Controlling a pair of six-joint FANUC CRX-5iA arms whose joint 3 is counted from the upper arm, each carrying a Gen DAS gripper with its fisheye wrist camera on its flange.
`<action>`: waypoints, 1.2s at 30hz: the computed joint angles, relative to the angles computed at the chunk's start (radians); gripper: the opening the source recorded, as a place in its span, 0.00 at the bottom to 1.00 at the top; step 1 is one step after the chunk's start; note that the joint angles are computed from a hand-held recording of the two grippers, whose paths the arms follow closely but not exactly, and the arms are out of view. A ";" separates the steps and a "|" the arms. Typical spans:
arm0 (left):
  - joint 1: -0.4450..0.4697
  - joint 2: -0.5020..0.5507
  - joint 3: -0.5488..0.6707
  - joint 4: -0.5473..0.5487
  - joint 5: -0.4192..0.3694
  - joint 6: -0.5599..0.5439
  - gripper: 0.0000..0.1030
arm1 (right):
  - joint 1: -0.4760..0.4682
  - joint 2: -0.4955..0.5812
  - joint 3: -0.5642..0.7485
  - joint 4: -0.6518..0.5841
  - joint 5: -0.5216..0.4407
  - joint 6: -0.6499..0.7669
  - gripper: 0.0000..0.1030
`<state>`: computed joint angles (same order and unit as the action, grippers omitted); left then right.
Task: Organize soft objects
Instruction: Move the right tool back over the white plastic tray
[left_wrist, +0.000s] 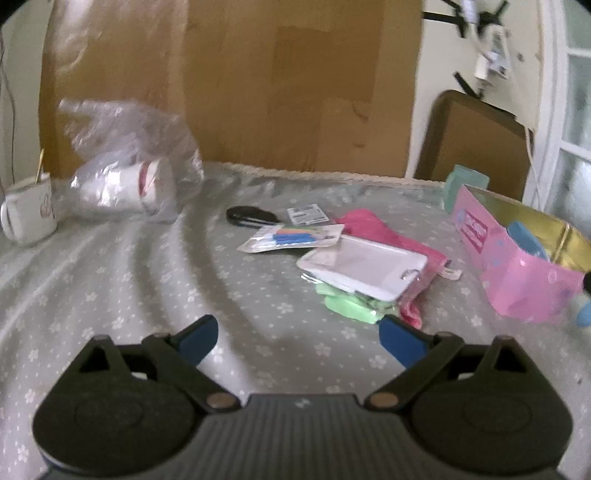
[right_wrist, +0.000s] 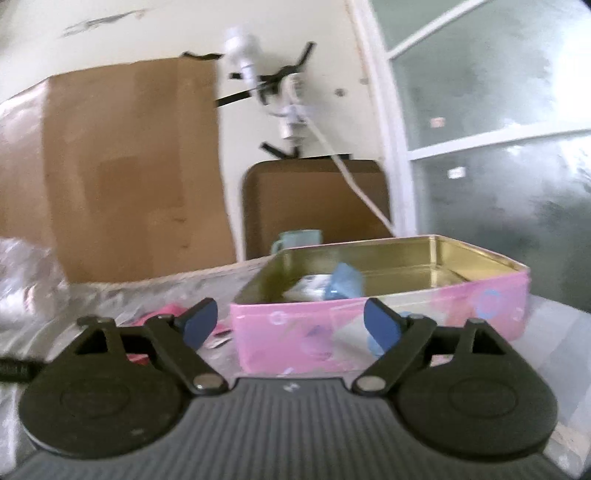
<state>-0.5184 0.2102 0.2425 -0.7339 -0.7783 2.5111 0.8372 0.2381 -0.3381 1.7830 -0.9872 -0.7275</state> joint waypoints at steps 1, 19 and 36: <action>-0.016 0.008 0.003 -0.034 -0.013 0.008 0.93 | 0.005 0.004 0.002 -0.007 -0.018 -0.002 0.88; -0.112 -0.039 -0.060 -0.282 0.046 0.148 1.00 | 0.034 0.009 0.032 -0.161 -0.026 0.065 1.00; -0.150 -0.055 -0.088 -0.386 0.067 0.227 1.00 | 0.077 0.043 0.061 -0.190 -0.123 0.109 1.00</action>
